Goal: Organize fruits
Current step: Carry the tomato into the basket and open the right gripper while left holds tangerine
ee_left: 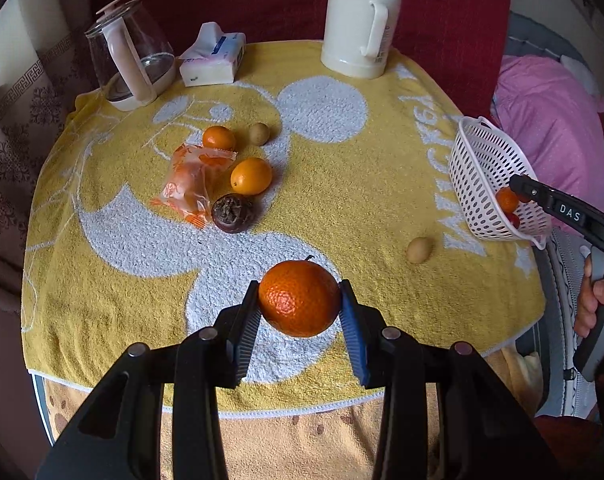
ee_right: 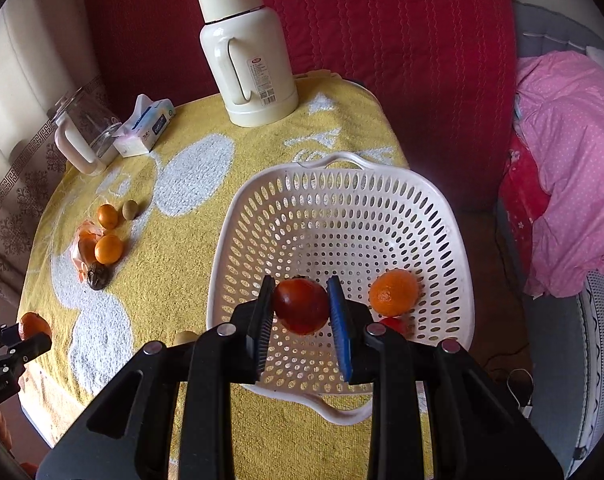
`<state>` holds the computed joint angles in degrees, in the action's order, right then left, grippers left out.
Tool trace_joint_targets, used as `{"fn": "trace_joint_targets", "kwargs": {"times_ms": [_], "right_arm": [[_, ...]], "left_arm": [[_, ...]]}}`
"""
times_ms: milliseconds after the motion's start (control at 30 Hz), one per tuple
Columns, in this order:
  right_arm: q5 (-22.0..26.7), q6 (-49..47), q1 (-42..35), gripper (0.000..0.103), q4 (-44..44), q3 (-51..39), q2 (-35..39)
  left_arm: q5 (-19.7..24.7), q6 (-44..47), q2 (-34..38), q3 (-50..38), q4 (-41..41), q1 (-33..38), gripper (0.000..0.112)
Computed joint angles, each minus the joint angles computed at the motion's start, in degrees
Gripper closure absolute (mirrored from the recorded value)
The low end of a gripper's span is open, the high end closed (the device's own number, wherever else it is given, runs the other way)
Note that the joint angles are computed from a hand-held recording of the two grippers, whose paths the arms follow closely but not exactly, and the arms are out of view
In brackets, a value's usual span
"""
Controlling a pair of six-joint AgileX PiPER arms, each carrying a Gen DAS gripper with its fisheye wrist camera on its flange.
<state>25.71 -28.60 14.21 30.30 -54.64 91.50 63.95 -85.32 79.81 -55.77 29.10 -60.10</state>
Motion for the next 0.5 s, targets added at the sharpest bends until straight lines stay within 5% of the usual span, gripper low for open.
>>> {"fn": "trace_joint_targets", "kwargs": {"times_ms": [400, 500], "right_arm": [[2.0, 0.9, 2.5, 0.075, -0.7, -5.4, 8.6], [3.1, 0.5, 3.2, 0.067, 0.7, -6.4, 10.1]], "left_arm": [[2.8, -3.6, -2.6, 1.5, 0.7, -1.7, 0.073], [4.1, -5.5, -3.8, 2.4, 0.8, -2.8, 0.073]]}}
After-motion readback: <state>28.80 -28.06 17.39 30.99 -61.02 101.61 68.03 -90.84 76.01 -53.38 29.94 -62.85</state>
